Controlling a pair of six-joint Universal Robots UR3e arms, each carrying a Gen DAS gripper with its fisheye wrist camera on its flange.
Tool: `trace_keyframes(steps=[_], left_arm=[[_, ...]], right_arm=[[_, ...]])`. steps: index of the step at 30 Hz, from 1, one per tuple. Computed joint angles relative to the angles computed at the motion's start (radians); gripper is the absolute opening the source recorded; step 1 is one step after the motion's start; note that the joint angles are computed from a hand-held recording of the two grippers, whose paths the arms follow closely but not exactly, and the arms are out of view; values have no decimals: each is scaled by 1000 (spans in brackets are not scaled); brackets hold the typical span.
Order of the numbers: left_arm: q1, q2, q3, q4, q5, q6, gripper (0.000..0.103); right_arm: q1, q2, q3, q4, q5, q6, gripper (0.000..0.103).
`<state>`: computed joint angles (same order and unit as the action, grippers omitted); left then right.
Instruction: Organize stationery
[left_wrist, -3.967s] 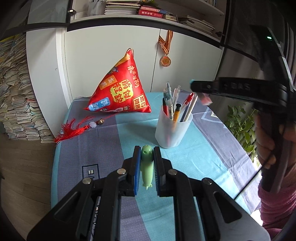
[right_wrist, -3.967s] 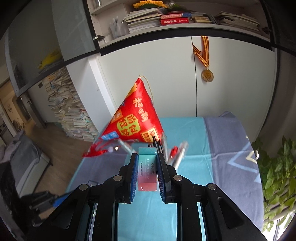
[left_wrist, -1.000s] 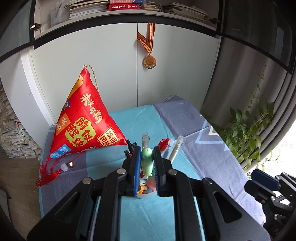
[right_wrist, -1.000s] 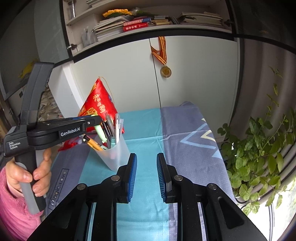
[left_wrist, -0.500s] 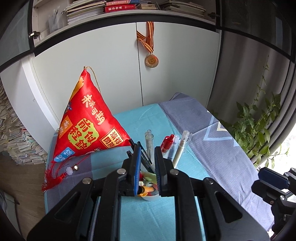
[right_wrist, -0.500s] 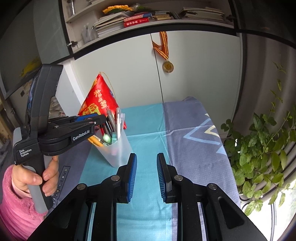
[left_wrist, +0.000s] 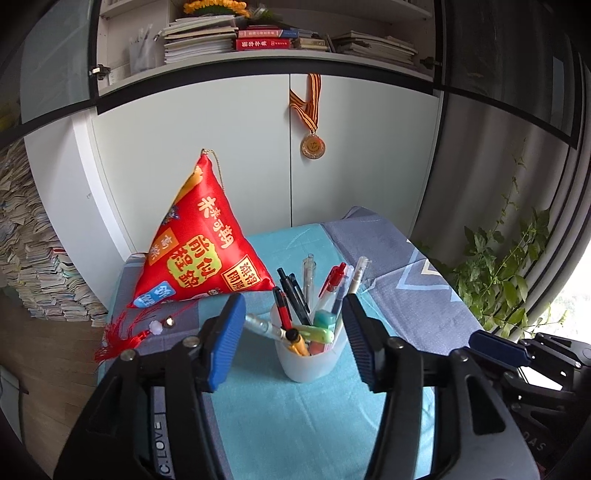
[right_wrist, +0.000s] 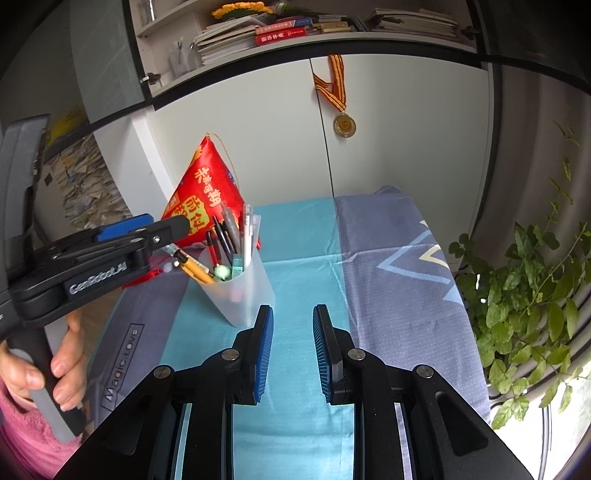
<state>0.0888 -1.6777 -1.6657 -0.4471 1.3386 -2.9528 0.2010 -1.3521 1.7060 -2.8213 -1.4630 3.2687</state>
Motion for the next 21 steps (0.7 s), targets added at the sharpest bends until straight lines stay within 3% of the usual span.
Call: trace_keyframes(steps=[13,15,17,21], left_arm=[[55,274,-240,129,2,-11,80],[77,325,-282,131,-8,-9,82],[107,380,-318,109,-31,-3,82],[174,485,-362,31,-67,-5,84]], right_arm=[[75,-33,-43,26,-67,1,24],[97,-52,-41,16,-95,11,49],[114,-76,-19,-22,-122,35,62],[149,-129,-9,-11,-169,68,63]])
